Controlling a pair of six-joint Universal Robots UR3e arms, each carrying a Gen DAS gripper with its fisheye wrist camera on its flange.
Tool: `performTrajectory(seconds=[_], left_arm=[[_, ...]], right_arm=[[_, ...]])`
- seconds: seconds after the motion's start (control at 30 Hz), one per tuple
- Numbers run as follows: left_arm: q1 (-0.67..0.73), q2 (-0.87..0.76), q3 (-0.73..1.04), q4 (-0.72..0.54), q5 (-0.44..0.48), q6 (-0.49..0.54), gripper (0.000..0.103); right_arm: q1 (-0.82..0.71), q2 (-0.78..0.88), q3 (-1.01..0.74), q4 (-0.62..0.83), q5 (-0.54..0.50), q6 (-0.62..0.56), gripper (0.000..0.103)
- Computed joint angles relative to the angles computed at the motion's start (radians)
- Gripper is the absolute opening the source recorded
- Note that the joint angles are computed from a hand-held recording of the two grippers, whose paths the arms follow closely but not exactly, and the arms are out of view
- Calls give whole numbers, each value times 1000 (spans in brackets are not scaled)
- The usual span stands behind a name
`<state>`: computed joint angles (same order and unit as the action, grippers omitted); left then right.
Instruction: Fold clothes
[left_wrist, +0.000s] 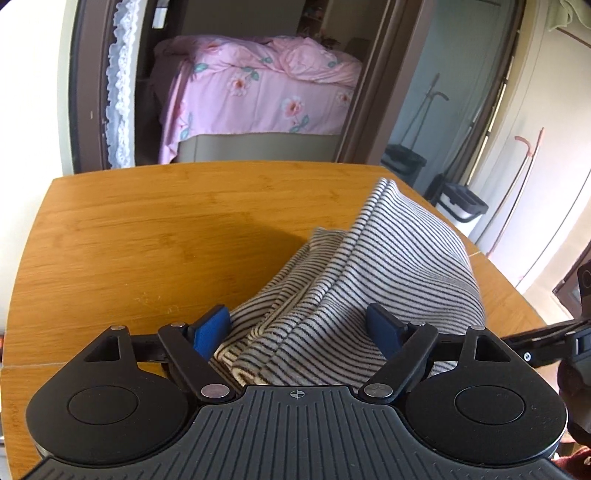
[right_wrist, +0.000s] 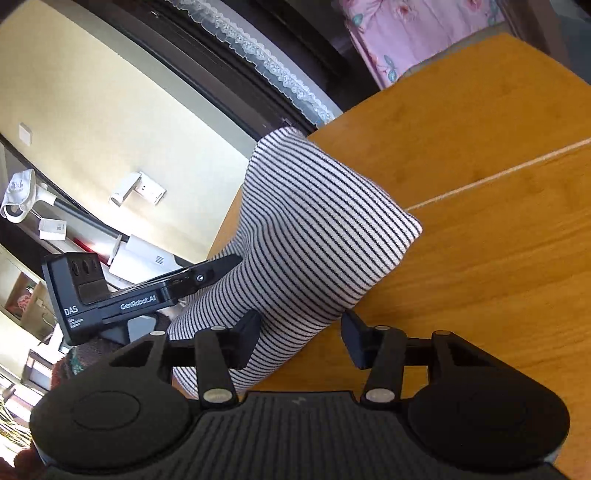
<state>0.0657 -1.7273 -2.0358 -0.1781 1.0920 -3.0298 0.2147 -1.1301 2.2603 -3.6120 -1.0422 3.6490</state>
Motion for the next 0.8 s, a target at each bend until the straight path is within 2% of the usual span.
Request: performTrajectory(seconds=[0.07, 0.17, 0.23, 0.3, 0.43, 0.5, 0.6, 0.7, 0.73, 0.8], left_arm=[[12, 20, -18, -16, -17, -18, 86], [24, 65, -68, -27, -46, -28, 84], [22, 104, -113, -34, -68, -36, 84], [24, 149, -161, -55, -114, -27, 85], [8, 211, -241, -103, -255, 45, 88], [12, 249, -274, -117, -318, 77, 88], [49, 326, -336, -115, -396, 107, 91], [132, 420, -417, -45, -391, 56, 95], [146, 428, -436, -6, -359, 13, 95], [139, 389, -434, 80, -231, -108, 95]], right_arm=[[33, -7, -50, 40, -96, -43, 49], [100, 14, -134, 83, -258, -109, 58], [137, 32, -185, 103, -354, -149, 60], [148, 44, -212, 109, -415, -157, 60], [137, 27, -210, 103, -449, -166, 60], [132, 18, -208, 99, -465, -172, 67], [173, -20, -140, 11, -505, -264, 73], [269, -13, -130, -72, -586, -396, 76], [310, 4, -136, -105, -599, -451, 78], [385, 50, -181, -116, -612, -528, 81]])
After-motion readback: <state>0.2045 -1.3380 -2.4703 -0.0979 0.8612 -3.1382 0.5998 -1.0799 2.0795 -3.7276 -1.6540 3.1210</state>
